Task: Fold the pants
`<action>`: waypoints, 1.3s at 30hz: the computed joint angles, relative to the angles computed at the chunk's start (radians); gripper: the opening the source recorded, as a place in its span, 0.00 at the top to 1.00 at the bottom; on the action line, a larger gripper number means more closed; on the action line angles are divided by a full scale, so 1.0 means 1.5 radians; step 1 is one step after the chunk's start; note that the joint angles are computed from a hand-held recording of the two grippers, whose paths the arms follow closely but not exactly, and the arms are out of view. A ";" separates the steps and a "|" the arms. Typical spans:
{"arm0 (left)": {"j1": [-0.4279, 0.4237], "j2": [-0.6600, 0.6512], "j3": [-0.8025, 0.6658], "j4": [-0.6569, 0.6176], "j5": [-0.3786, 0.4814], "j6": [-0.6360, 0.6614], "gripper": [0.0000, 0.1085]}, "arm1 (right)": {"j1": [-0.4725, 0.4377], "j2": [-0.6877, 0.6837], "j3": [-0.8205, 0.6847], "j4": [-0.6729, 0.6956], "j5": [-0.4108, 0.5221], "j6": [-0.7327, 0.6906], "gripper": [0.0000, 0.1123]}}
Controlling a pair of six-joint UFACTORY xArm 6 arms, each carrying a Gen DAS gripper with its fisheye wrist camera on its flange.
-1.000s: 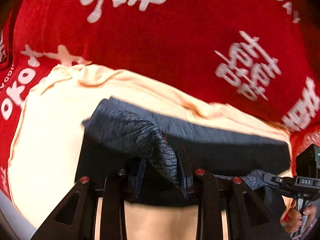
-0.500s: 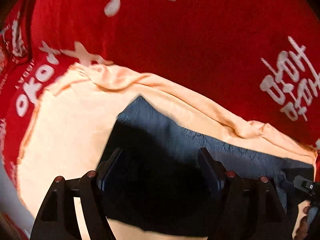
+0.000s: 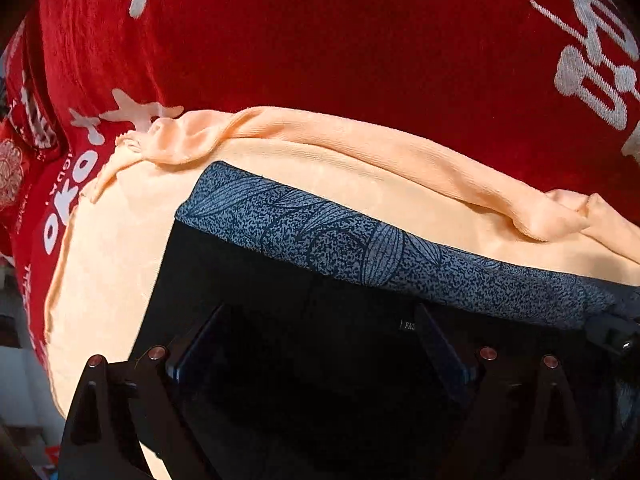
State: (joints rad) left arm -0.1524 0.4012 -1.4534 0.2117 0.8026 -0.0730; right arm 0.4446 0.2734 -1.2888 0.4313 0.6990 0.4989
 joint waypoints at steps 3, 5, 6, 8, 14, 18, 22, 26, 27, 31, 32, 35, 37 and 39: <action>-0.003 -0.015 -0.002 -0.005 0.035 0.009 0.14 | -0.001 -0.046 0.041 0.026 -0.028 0.001 0.70; -0.012 -0.040 0.016 0.016 0.047 0.008 0.14 | -0.001 -0.098 0.088 0.037 -0.044 0.009 0.59; -0.014 -0.048 0.022 0.018 0.051 0.010 0.14 | 0.000 -0.126 0.116 0.049 -0.056 0.012 0.53; -0.025 -0.076 0.044 0.015 0.064 0.019 0.14 | 0.002 -0.188 0.170 0.034 -0.066 0.048 0.48; -0.054 -0.145 0.103 -0.014 0.092 0.061 0.14 | 0.013 -0.357 0.297 -0.045 -0.029 0.165 0.48; -0.067 -0.188 0.136 -0.046 0.101 0.099 0.14 | 0.027 -0.500 0.396 -0.127 0.030 0.296 0.48; -0.084 -0.239 0.182 -0.068 0.107 0.123 0.14 | 0.068 -0.619 0.470 -0.205 0.081 0.445 0.48; -0.098 -0.312 0.251 -0.094 0.107 0.152 0.14 | 0.147 -0.711 0.517 -0.282 0.138 0.597 0.48; -0.100 -0.325 0.264 -0.099 0.108 0.157 0.14 | 0.174 -0.736 0.528 -0.301 0.159 0.641 0.48; -0.113 -0.410 0.343 -0.124 0.117 0.206 0.14 | 0.310 -0.827 0.563 -0.371 0.246 0.839 0.48; -0.114 -0.421 0.354 -0.128 0.119 0.217 0.14 | 0.359 -0.852 0.571 -0.387 0.279 0.903 0.48; -0.129 -0.471 0.394 -0.144 0.138 0.244 0.14 | 0.474 -0.894 0.582 -0.409 0.354 1.066 0.48; -0.142 -0.495 0.412 -0.160 0.152 0.255 0.14 | 0.532 -0.908 0.581 -0.417 0.393 1.141 0.48; -0.153 -0.509 0.421 -0.175 0.165 0.257 0.14 | 0.586 -0.914 0.576 -0.420 0.432 1.201 0.48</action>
State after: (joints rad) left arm -0.3821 -0.3630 -0.8218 -0.0512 1.0502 0.3118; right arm 1.3241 -1.0981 -0.4252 -0.1985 1.3476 2.3004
